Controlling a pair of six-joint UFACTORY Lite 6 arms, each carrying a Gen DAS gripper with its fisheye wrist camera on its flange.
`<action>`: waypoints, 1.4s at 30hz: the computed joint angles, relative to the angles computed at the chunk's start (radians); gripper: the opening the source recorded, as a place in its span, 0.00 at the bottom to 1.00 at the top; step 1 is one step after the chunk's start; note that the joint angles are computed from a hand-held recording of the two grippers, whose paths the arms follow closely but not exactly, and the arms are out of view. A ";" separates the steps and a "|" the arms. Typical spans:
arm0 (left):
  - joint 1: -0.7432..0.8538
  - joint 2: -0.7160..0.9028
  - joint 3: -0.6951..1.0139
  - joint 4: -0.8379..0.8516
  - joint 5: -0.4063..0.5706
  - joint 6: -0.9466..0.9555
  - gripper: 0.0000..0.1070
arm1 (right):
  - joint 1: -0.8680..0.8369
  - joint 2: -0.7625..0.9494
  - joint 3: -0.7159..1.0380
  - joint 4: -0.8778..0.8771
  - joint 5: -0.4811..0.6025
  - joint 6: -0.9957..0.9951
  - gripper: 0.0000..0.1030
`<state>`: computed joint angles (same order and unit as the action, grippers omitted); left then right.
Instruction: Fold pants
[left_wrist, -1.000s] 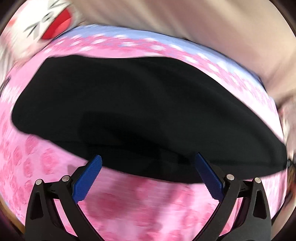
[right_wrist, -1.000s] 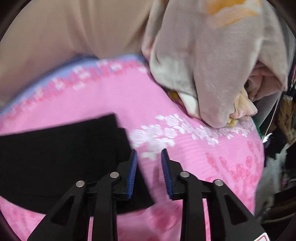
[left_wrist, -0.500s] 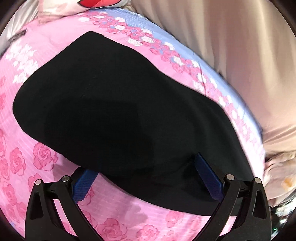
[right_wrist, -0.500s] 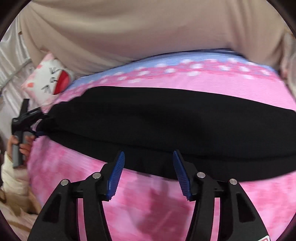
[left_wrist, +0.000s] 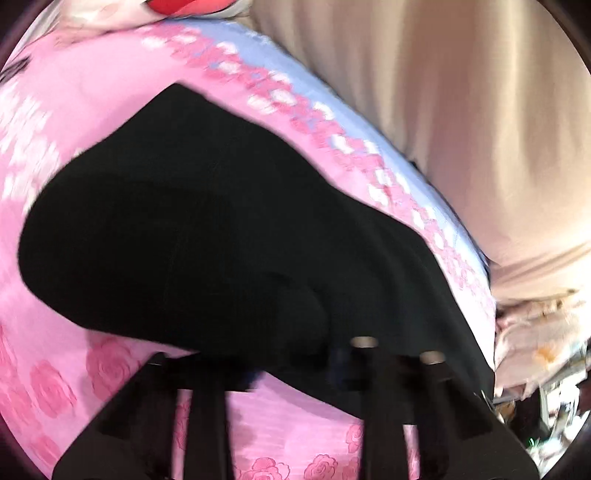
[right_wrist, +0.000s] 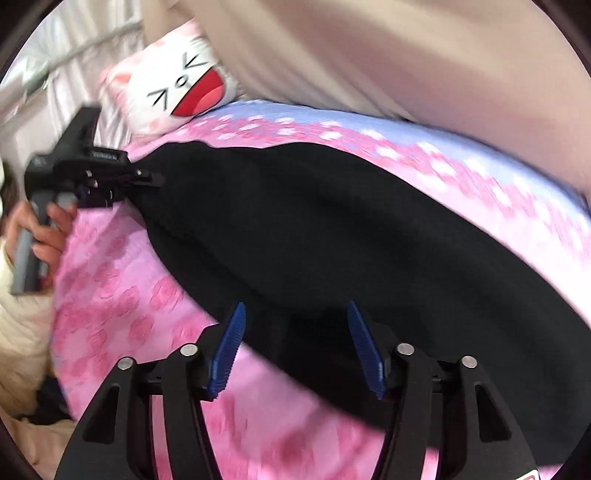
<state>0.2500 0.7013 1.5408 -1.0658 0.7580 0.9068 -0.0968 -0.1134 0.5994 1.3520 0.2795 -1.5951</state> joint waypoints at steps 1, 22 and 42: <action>0.015 -0.008 0.016 0.016 0.035 0.000 0.19 | 0.048 0.091 0.061 0.012 -0.049 -0.004 0.53; 0.145 -0.077 -0.086 0.203 -0.176 -0.063 0.37 | -0.291 -0.369 -0.198 -0.287 0.247 0.188 0.53; -0.337 -0.501 -0.445 1.189 -0.570 -1.103 0.81 | -0.077 0.750 0.839 -0.340 0.150 0.459 0.00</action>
